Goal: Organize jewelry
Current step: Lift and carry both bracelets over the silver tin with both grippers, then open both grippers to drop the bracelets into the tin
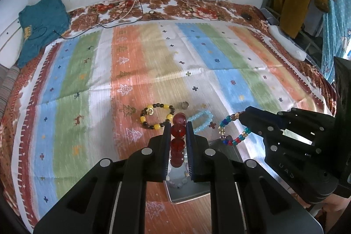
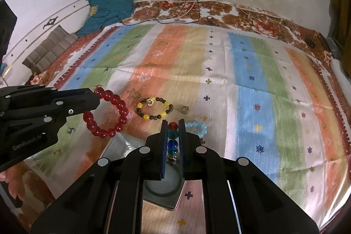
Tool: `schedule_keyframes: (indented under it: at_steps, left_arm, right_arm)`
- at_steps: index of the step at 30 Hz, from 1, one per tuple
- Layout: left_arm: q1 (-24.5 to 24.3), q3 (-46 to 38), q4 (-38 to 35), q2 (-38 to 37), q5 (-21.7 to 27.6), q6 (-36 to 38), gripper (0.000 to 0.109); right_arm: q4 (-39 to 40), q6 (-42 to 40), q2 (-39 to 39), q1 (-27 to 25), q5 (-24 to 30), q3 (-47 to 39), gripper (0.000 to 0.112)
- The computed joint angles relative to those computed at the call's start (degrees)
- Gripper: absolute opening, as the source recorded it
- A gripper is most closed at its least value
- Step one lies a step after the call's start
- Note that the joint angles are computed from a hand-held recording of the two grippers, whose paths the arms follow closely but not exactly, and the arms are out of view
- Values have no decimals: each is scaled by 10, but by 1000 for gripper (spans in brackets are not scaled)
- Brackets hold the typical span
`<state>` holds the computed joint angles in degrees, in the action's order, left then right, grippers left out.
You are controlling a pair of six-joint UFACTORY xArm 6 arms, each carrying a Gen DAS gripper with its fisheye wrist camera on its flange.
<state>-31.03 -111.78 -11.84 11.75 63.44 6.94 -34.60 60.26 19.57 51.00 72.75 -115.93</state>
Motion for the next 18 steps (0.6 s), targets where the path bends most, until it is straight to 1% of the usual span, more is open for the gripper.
schedule_keyframes:
  at_steps: [7, 18]
  left_arm:
    - [-7, 42, 3, -31, -15, 11, 13]
    - [-12, 101, -5, -76, -26, 22, 13]
  right_arm:
    - [-7, 6, -7, 12, 4, 10, 10]
    - [-3, 20, -28, 28, -14, 42, 10]
